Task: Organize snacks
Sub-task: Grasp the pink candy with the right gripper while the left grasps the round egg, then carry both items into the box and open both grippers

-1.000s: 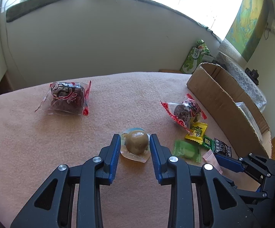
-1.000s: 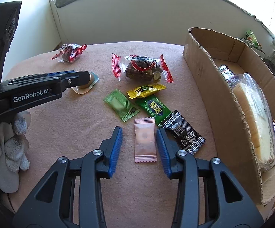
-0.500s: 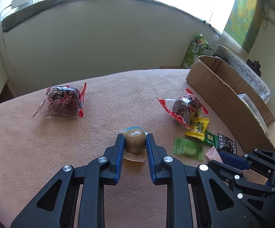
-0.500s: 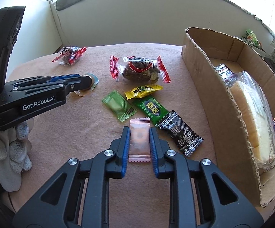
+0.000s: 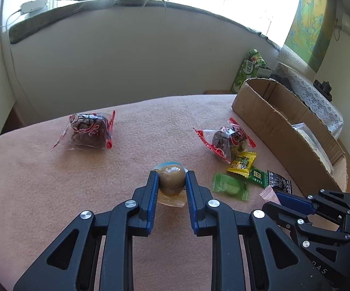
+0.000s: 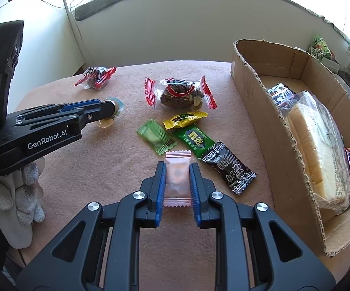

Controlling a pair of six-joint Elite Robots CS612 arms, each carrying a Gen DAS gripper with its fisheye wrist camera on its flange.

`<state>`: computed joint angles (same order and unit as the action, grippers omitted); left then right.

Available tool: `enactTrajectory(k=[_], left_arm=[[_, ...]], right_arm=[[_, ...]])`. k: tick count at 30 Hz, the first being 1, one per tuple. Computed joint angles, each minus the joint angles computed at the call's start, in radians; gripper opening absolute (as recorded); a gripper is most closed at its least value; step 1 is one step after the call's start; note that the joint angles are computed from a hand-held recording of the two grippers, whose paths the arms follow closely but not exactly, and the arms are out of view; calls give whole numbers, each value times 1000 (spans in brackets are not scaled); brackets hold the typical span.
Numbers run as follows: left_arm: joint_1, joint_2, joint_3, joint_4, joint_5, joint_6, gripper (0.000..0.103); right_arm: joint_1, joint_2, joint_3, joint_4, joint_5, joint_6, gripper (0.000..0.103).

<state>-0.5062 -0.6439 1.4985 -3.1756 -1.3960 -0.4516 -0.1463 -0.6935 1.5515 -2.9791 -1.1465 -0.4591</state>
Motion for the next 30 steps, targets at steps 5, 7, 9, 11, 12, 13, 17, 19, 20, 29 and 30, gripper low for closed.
enactTrajectory(k=[5,7,9,11,12,13,17,19,20,29,30], left_arm=[[-11,-20,22,-38,21,3,21],[-15,-28,29,-52,24,10,21],[-22,-34,34,-66,36,20,21],[-28,-39,36,-77,39,27,21],[-30,-41,37,-82,40,30,21],[-32,-43,37,-87,40,33,21],[-37,-42,26,-99,34,37,21],[-41,-40,18,-99,26,40,21],[-43,-39,13,-97,26,42,21],[-60,-26,-30,-83,17,66,21],[-61,-23,-37,-81,16,69,21]], right_arm=[[-7,-17,21,-18,27,-3,20],[-10,-24,30,-33,35,-5,20],[-13,-32,39,-44,47,-7,20],[-18,-41,49,-57,59,-8,20],[-21,-46,55,-65,66,-8,20],[-25,-50,59,-71,73,-7,20],[-38,-65,72,-99,96,-6,20],[-44,-72,77,-115,105,-2,20],[-48,-75,79,-123,108,-1,20],[-80,-81,61,-155,119,25,20],[-84,-80,56,-153,119,28,20]])
